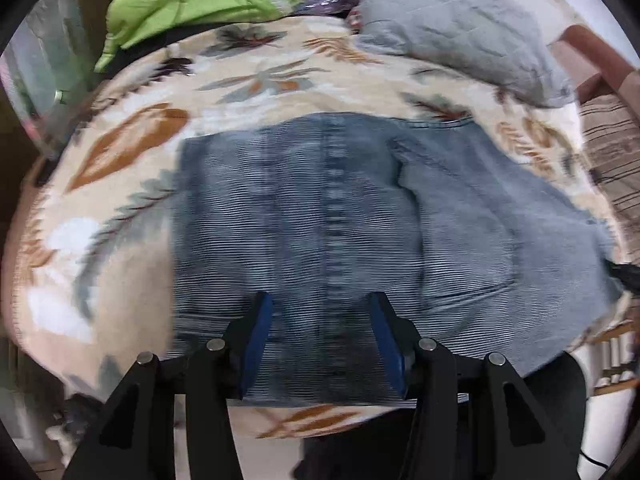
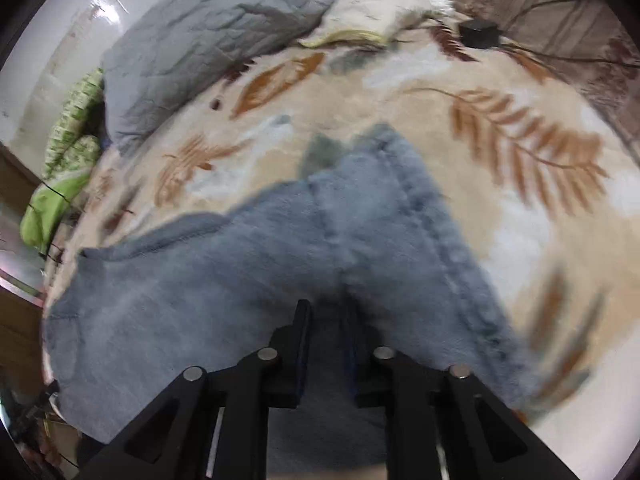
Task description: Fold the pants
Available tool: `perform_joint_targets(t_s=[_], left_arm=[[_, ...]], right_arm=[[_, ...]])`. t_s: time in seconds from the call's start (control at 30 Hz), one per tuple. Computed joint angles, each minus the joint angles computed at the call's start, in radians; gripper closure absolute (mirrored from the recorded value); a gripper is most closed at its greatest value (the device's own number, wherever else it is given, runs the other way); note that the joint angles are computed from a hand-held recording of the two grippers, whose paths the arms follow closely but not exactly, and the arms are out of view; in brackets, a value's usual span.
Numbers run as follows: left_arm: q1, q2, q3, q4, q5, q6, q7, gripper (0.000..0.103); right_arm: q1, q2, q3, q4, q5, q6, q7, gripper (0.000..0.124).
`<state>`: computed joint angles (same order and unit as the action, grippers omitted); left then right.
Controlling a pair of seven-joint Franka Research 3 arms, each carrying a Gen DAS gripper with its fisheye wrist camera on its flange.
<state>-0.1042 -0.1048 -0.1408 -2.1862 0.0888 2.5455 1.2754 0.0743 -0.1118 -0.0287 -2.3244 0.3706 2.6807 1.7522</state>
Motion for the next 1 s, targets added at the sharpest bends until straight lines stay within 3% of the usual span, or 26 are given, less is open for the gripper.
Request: perform_joint_targets(t_s=[0.03, 0.13, 0.17, 0.27, 0.33, 0.43, 0.6, 0.7, 0.87, 0.9, 1.0], left_arm=[[0.020, 0.002, -0.010, 0.004, 0.032, -0.022, -0.037, 0.040], [0.019, -0.022, 0.009, -0.017, 0.003, -0.023, -0.060, 0.037], [0.020, -0.026, 0.003, -0.018, 0.027, -0.023, -0.071, 0.037], [0.010, -0.035, -0.009, -0.019, 0.075, -0.011, -0.078, 0.037], [-0.011, -0.045, -0.008, -0.023, 0.039, 0.018, -0.037, 0.037], [-0.039, -0.052, -0.015, -0.021, 0.012, 0.049, 0.011, 0.037], [-0.097, -0.069, -0.011, -0.035, -0.093, 0.072, 0.147, 0.037], [-0.116, -0.046, -0.015, -0.021, -0.126, 0.078, 0.195, 0.037], [-0.122, -0.006, -0.025, 0.007, -0.175, 0.057, 0.227, 0.037], [-0.121, 0.003, -0.027, 0.014, -0.179, 0.055, 0.228, 0.037], [-0.117, 0.017, -0.036, 0.025, -0.177, 0.054, 0.229, 0.037]], right_arm=[[-0.011, -0.006, 0.009, 0.006, -0.057, -0.022, 0.052, 0.109], [-0.041, -0.018, 0.058, 0.040, -0.288, -0.044, 0.228, 0.104], [-0.013, -0.019, 0.047, 0.045, -0.263, -0.004, 0.197, 0.104], [0.087, 0.034, 0.024, 0.129, 0.029, 0.038, -0.061, 0.104], [0.119, 0.099, 0.039, 0.218, 0.138, 0.006, -0.189, 0.104], [0.142, 0.203, 0.079, 0.345, 0.195, -0.017, -0.307, 0.104], [0.125, 0.350, 0.138, 0.532, 0.364, -0.179, -0.460, 0.104], [0.166, 0.388, 0.114, 0.568, 0.245, -0.157, -0.370, 0.104], [0.128, 0.458, 0.145, 0.688, 0.262, -0.239, -0.475, 0.101], [0.120, 0.485, 0.151, 0.732, 0.267, -0.265, -0.502, 0.093], [0.119, 0.554, 0.151, 0.842, 0.245, -0.302, -0.535, 0.054]])
